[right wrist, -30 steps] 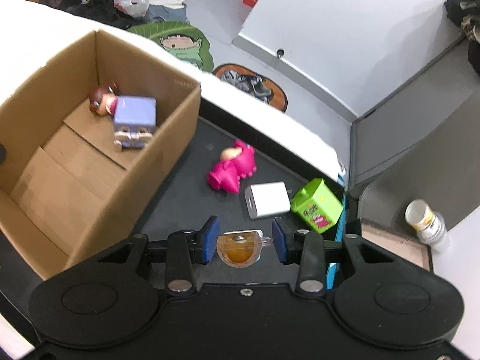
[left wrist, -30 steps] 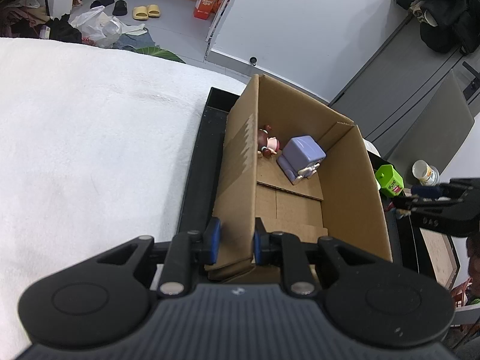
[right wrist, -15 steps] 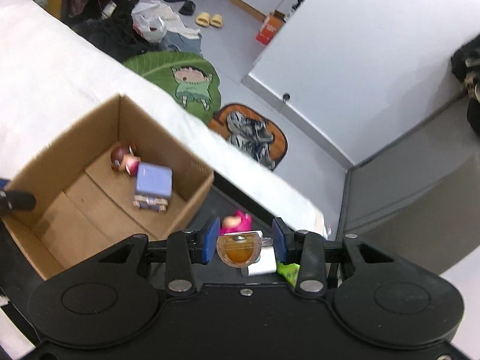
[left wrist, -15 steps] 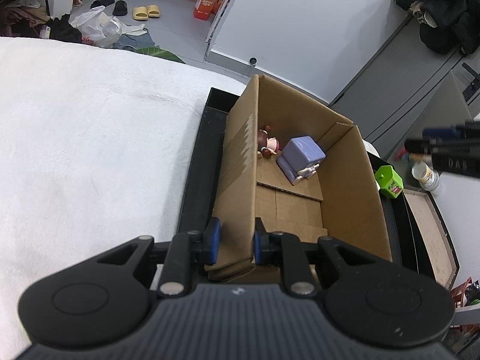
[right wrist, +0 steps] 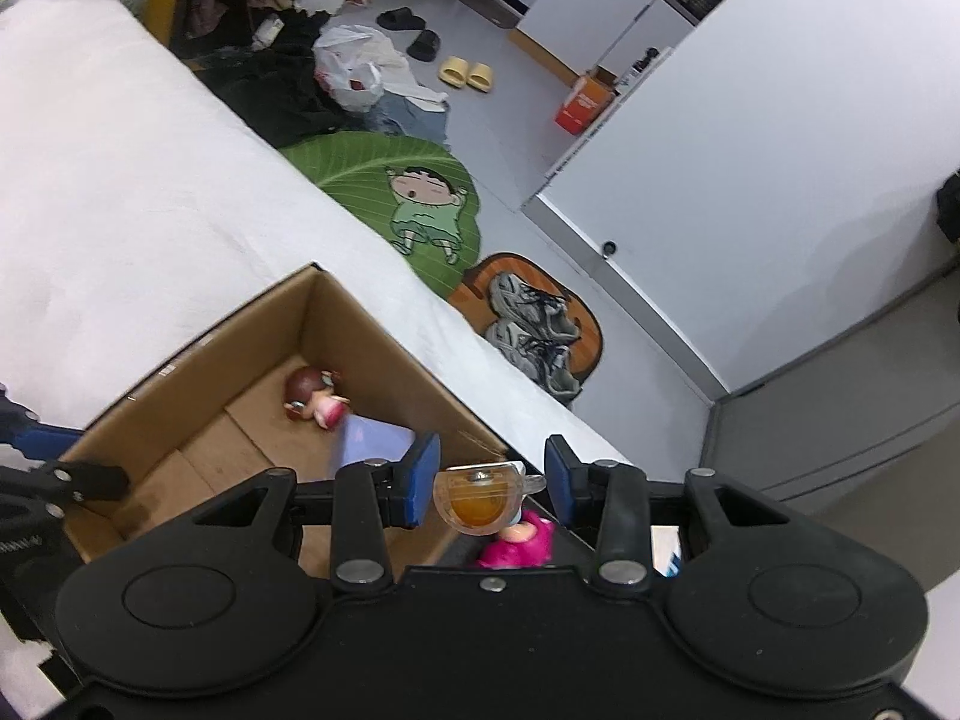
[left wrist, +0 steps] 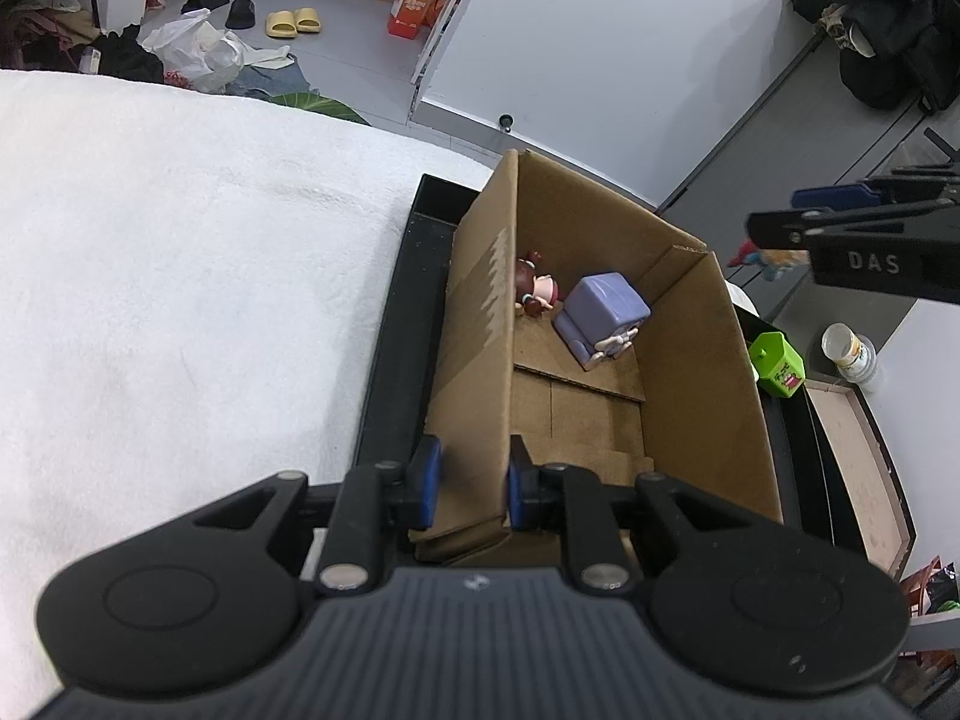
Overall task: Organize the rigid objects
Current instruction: 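Lift the red figure with the right tool and carry it over the box, then open the right tool to drop the red figure into the box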
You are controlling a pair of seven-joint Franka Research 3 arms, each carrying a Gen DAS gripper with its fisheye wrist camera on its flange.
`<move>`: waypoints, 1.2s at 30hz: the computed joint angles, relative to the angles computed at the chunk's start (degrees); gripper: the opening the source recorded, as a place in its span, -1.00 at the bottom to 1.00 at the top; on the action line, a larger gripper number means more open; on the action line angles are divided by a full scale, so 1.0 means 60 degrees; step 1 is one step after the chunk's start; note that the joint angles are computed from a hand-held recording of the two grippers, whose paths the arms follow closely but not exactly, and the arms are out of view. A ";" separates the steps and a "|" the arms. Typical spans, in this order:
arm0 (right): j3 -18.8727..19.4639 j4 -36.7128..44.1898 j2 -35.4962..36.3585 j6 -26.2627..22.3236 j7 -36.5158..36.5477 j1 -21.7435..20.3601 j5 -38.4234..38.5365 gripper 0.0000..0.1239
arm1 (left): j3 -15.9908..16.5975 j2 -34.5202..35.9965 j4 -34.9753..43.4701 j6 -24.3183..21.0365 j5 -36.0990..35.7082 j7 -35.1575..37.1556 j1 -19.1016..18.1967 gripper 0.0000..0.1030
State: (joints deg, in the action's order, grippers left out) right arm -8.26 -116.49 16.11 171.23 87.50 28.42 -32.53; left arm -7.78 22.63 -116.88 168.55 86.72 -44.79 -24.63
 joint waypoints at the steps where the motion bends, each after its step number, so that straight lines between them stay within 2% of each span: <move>1: 0.0096 -0.0024 0.0002 0.0002 -0.0039 -0.0017 0.0114 -0.39 | -0.0003 0.0007 0.0006 -0.0016 -0.0018 0.0026 -0.0005 -0.63; 14: 0.0525 -0.0194 0.0348 -0.0094 -0.0874 0.0408 0.0676 -0.38 | 0.0038 0.0032 0.0034 0.0031 0.0002 -0.0022 -0.0043 -0.63; 18: 0.0773 -0.0180 0.0439 -0.0261 -0.1176 0.0326 0.1407 -0.38 | 0.0026 0.0050 0.0054 0.0052 0.0057 -0.0095 -0.0021 -0.63; 24: 0.0816 -0.0204 0.0595 -0.0457 -0.1370 0.0412 0.1973 -0.38 | 0.0012 0.0053 0.0060 0.0068 0.0100 -0.0138 -0.0002 -0.63; 27: 0.1068 -0.0133 0.0681 -0.0661 -0.1524 0.0225 0.2598 -0.38 | 0.0013 0.0064 0.0072 0.0113 0.0202 -0.0249 0.0020 -0.63; 32: 0.1067 -0.0088 0.0779 -0.0751 -0.1524 0.0261 0.2965 -0.38 | 0.0000 0.0097 0.0108 0.0143 0.0312 -0.0363 0.0045 -0.62; 34: 0.0853 -0.0122 0.0756 -0.0657 -0.1386 0.0443 0.2771 -0.32 | -0.0001 0.0101 0.0113 0.0162 0.0427 -0.0492 0.0058 -0.62; 36: 0.0956 -0.0104 0.0728 -0.0726 -0.1526 0.0338 0.2901 -0.32 | -0.0027 0.0107 0.0113 0.0168 0.0481 -0.0531 0.0089 -0.62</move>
